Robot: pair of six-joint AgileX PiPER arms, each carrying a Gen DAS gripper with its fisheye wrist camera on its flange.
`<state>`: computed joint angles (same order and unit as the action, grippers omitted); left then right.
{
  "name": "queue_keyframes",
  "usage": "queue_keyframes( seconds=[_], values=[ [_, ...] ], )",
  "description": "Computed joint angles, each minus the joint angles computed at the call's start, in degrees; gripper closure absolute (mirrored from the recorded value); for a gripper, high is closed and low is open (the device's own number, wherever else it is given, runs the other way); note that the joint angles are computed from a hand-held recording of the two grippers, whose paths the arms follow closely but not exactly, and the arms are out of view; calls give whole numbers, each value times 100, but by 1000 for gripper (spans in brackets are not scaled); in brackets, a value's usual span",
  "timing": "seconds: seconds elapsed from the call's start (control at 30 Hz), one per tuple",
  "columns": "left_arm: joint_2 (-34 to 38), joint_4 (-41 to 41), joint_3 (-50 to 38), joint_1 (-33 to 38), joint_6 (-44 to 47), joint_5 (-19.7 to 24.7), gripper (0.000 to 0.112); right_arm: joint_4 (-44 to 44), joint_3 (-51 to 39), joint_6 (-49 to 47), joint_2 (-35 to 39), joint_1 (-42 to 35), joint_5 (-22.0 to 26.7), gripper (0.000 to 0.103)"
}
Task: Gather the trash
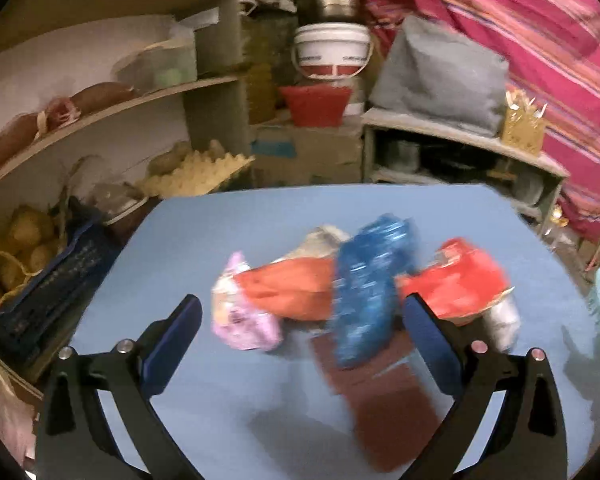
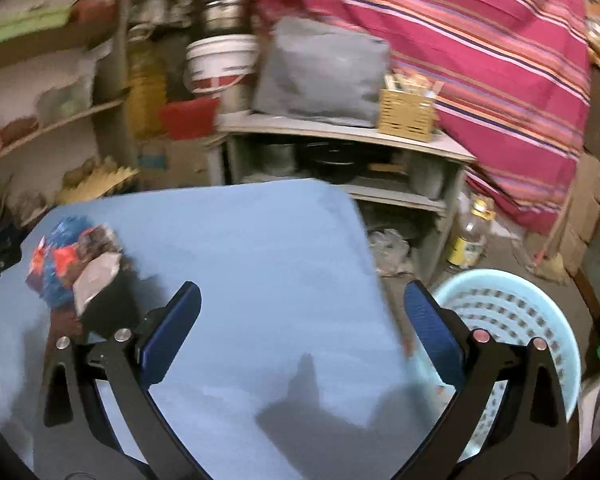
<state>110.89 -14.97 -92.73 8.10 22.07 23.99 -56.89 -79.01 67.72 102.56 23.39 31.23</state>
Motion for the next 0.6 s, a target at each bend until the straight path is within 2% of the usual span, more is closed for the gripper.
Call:
queue_keyframes(
  seconds=[0.1,0.17,0.33,0.43,0.53,0.6],
  values=[
    [237,299,-110,127,-67,-62,14,475,-459,-522,408,286,-15,4],
    [401,319,-290,225,-43,124,14,1112,-584,-1051,527,339,-348,4],
    [614,-222,-573,606,344,508,14,1937,-1173,-1849,1008,670,-362,4],
    [716,-338,-770,698,313,704,14,2065,-1729,-2096,1401,871,-82,4],
    [822,-236,-908,723,200,782,14,1821,-2705,-2168,2051,1080,648,4],
    [872,-185,-917,718,174,756,14,1661,-3035,-2051,2286,1091,910,4]
  ],
)
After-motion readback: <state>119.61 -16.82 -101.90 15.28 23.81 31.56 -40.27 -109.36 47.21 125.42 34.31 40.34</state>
